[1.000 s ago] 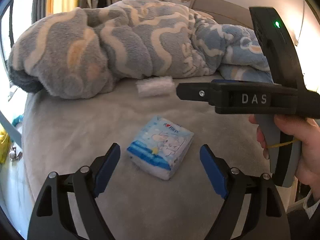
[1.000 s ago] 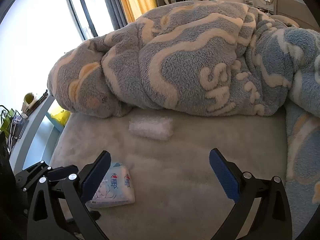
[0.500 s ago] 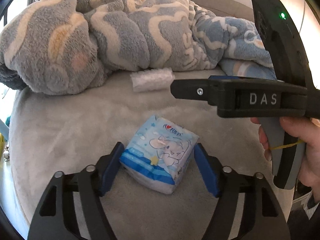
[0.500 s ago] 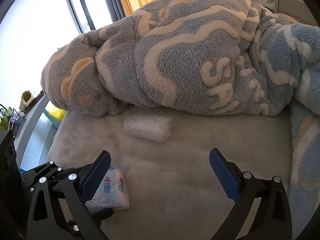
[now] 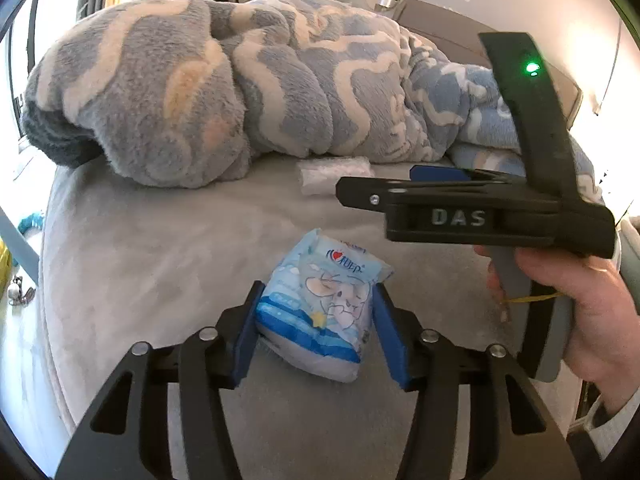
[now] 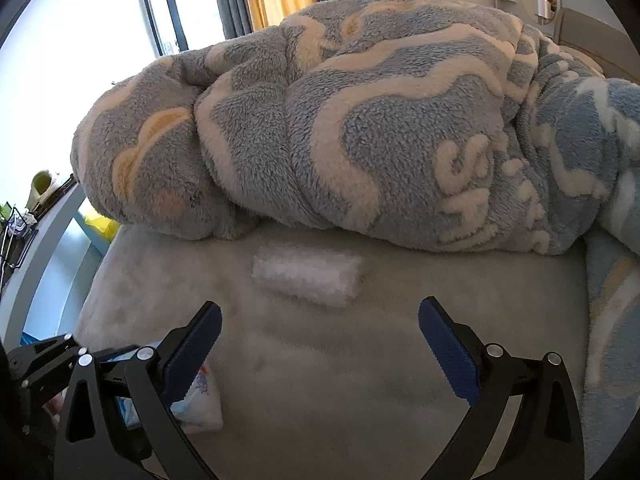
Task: Collect trash
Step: 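Close the left tool on the blue-and-white tissue packet, then close the right tool on the clear bubble-wrap piece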
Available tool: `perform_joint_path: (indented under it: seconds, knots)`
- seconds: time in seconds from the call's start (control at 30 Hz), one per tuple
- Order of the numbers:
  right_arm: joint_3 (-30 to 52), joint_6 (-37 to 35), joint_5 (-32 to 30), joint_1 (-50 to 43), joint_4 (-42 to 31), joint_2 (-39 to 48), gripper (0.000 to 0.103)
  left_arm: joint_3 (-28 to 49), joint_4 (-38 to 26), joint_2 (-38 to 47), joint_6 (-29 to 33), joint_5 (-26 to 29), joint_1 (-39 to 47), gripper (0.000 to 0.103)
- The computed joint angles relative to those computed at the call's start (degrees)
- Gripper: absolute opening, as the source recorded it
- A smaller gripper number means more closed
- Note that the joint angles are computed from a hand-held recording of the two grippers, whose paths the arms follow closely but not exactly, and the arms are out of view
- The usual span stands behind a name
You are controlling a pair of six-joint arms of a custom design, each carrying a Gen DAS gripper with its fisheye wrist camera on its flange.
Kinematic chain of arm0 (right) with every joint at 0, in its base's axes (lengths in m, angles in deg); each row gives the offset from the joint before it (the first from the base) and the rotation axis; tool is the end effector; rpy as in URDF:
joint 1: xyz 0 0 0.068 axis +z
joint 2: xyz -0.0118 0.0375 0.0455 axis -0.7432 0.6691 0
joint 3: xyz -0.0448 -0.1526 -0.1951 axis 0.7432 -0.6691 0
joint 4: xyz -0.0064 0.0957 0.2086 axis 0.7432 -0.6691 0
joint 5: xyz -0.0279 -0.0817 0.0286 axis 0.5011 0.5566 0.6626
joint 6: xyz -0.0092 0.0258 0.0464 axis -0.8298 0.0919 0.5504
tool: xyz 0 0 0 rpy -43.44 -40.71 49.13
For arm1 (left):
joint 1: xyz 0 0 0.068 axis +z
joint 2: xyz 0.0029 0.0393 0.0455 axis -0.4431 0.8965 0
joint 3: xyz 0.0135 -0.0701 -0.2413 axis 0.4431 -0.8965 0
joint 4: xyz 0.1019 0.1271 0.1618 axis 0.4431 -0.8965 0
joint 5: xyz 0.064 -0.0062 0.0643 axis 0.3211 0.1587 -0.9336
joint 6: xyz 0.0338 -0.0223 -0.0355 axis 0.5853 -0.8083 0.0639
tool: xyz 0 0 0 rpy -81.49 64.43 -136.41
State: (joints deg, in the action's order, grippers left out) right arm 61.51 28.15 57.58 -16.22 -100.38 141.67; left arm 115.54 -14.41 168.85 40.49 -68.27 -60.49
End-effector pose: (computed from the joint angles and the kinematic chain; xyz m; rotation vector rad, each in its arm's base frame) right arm 0.2594 0.1499 0.2434 0.0651 2.3961 0.1852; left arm 0.2314 -0.1657 0.2529 0.6979 2.3388 -0.5586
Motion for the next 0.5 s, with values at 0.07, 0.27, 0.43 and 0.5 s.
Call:
perform_joint_path:
  seconds: [0.07, 0.27, 0.43, 0.5]
  knots:
    - [0.8, 0.2, 0.9, 0.1, -0.3, 0.9, 0.100, -0.2, 0.0, -0.4, -1.2, -0.3, 0.0, 0.055]
    - [5.2, 1.1, 4.4, 0.7, -1.8, 6.1, 0.100, -1.5, -0.8, -2.9, -2.3, -0.6, 0.8, 0.054]
    - [7.4, 0.7, 4.3, -0.6, -1.5, 9.8, 0.100, -2.0, -1.1, -3.6, -2.6, 0.8, 2.6, 0.051]
    - [9.3, -0.1, 4.1, -0.6, -1.3, 11.9, 0.100, -2.2, -1.4, -4.1, -2.2, 2.2, 3.8, 0.051]
